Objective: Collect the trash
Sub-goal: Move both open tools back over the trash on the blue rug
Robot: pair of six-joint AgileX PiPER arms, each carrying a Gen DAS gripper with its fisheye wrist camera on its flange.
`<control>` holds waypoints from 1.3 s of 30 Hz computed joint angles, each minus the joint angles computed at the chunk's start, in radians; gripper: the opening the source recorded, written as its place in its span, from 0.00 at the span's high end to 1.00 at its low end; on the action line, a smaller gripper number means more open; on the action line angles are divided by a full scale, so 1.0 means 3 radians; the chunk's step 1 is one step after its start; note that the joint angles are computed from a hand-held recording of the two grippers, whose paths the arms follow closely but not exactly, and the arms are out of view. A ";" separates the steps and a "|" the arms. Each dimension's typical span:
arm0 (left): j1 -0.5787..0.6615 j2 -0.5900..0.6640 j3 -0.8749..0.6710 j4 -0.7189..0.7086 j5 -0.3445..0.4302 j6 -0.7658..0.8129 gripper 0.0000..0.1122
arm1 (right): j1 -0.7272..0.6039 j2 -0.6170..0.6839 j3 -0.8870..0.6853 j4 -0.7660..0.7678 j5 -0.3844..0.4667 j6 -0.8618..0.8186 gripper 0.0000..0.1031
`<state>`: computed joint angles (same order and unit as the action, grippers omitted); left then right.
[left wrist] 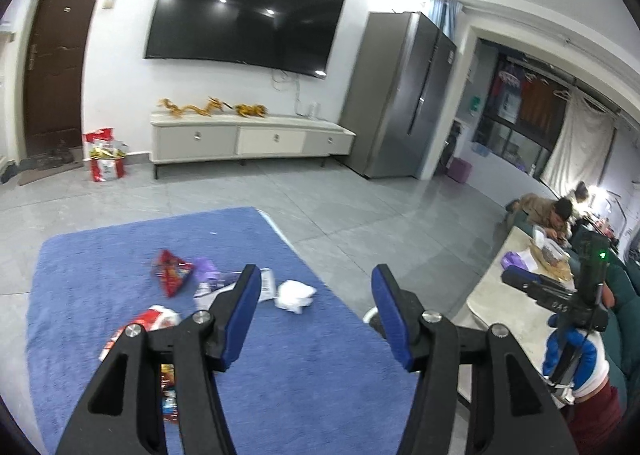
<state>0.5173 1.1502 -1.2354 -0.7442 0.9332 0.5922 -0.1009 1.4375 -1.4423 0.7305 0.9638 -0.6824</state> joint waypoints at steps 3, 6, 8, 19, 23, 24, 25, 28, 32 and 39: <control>0.0401 -0.0068 0.0087 -0.0245 0.0144 0.0318 0.50 | 0.0147 -0.0023 -0.0030 -0.0058 -0.0025 0.0057 0.51; 0.0775 -0.0121 0.0178 -0.0507 0.0316 0.0643 0.50 | 0.0282 -0.0046 -0.0001 -0.0096 -0.0075 0.0095 0.50; 0.0985 -0.0121 0.0217 -0.0639 0.0406 0.0798 0.50 | 0.0374 -0.0062 0.0007 -0.0151 -0.0100 0.0144 0.50; 0.1474 -0.0016 0.0417 -0.0874 0.0576 0.1219 0.44 | 0.0757 -0.0039 -0.0028 -0.0487 -0.0201 0.0443 0.49; 0.1553 0.0019 0.0463 -0.0900 0.0527 0.1339 0.44 | 0.0891 0.0011 -0.0052 -0.0609 -0.0238 0.0535 0.48; 0.1574 0.0045 0.0458 -0.0909 0.0527 0.1352 0.44 | 0.0925 0.0029 -0.0062 -0.0641 -0.0246 0.0557 0.48; 0.1610 0.0069 0.0461 -0.0926 0.0538 0.1378 0.44 | 0.0963 0.0046 -0.0074 -0.0670 -0.0255 0.0586 0.48; 0.1689 0.0171 0.0451 -0.0944 0.0535 0.1423 0.44 | 0.1061 0.0113 -0.0110 -0.0738 -0.0282 0.0644 0.48; 0.1780 0.0285 0.0461 -0.0933 0.0513 0.1466 0.44 | 0.1165 0.0187 -0.0151 -0.0817 -0.0294 0.0706 0.48; 0.1882 0.0561 0.0501 -0.0877 0.0411 0.1524 0.44 | 0.1315 0.0402 -0.0183 -0.0879 -0.0339 0.0742 0.47</control>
<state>1.0818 1.3184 -1.0851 -1.0073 1.0565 1.0495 0.2937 1.5581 -1.4971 0.4667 0.8620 -0.4598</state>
